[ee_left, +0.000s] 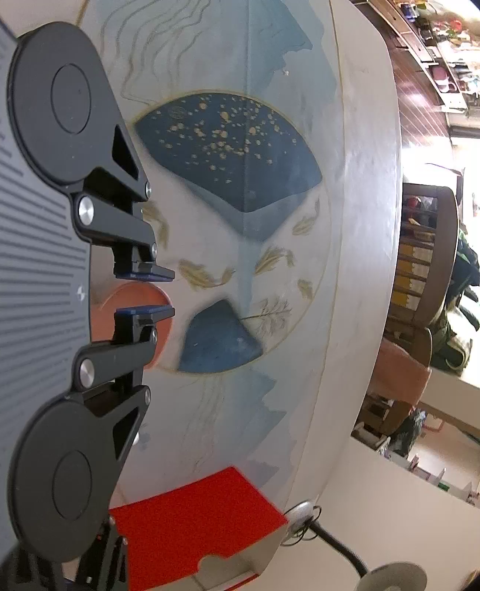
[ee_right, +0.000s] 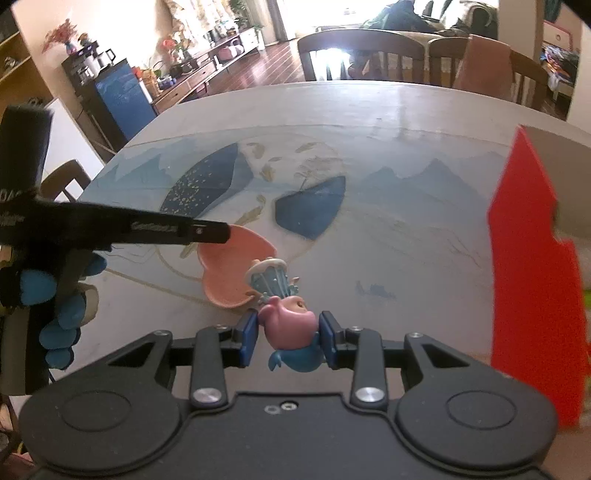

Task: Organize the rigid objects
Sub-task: 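Carry the pig figure and heart dish in both grippers over the red box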

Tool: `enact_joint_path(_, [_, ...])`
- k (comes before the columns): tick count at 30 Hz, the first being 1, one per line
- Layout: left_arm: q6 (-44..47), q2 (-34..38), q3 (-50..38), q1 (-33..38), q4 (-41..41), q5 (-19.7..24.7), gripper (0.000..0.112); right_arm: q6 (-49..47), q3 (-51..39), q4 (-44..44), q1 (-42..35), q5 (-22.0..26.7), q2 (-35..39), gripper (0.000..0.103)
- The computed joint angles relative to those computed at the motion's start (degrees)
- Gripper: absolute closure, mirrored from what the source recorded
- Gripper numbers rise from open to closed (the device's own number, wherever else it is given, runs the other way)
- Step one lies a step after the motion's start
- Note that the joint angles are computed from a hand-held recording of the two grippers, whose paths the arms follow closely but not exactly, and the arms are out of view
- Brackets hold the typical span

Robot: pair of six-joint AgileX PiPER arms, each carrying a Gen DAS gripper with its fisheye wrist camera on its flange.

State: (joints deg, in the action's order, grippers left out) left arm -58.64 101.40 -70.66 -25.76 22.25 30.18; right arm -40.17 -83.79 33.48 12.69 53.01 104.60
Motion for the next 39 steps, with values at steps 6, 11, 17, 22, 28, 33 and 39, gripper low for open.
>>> enact_joint_path(6, [-1.42,-2.71,3.08,-1.96,2.78,0.4,0.099,0.28,4.3,0.7,-1.72,-0.38,-3.46,0.069])
enact_joint_path(11, [-0.1,-4.0,4.75,-2.25,3.67,-0.61,0.099,-0.24,6.81,1.52,-2.49,-0.42,-5.56,0.069])
enact_joint_path(17, [-0.31,-5.2,6.44,-4.18,6.52,-1.21,0.077,-0.69,8.38,2.32,-3.03,-0.58,-6.84,0.069])
enact_joint_path(22, [-7.63,-6.59,9.37,-7.18,16.62,-3.72,0.031,-0.42,9.9,2.19,-3.2,-0.87,-7.82,0.069])
enact_joint_path(28, [-2.89,-1.13,5.92,-8.74,18.48,-1.81,0.031,-0.05,11.97,1.62,-3.56,-1.38,-9.24,0.069])
enact_joint_path(33, [-5.46,0.57,6.2,-8.39,20.76,-2.66,0.031,0.27,13.34,1.3,-4.15,-1.87,-10.15,0.069])
enact_joint_path(39, [-7.25,1.13,6.39,-8.46,23.06,-2.83,0.031,0.85,14.08,0.79,-4.6,-2.3,-10.93,0.069])
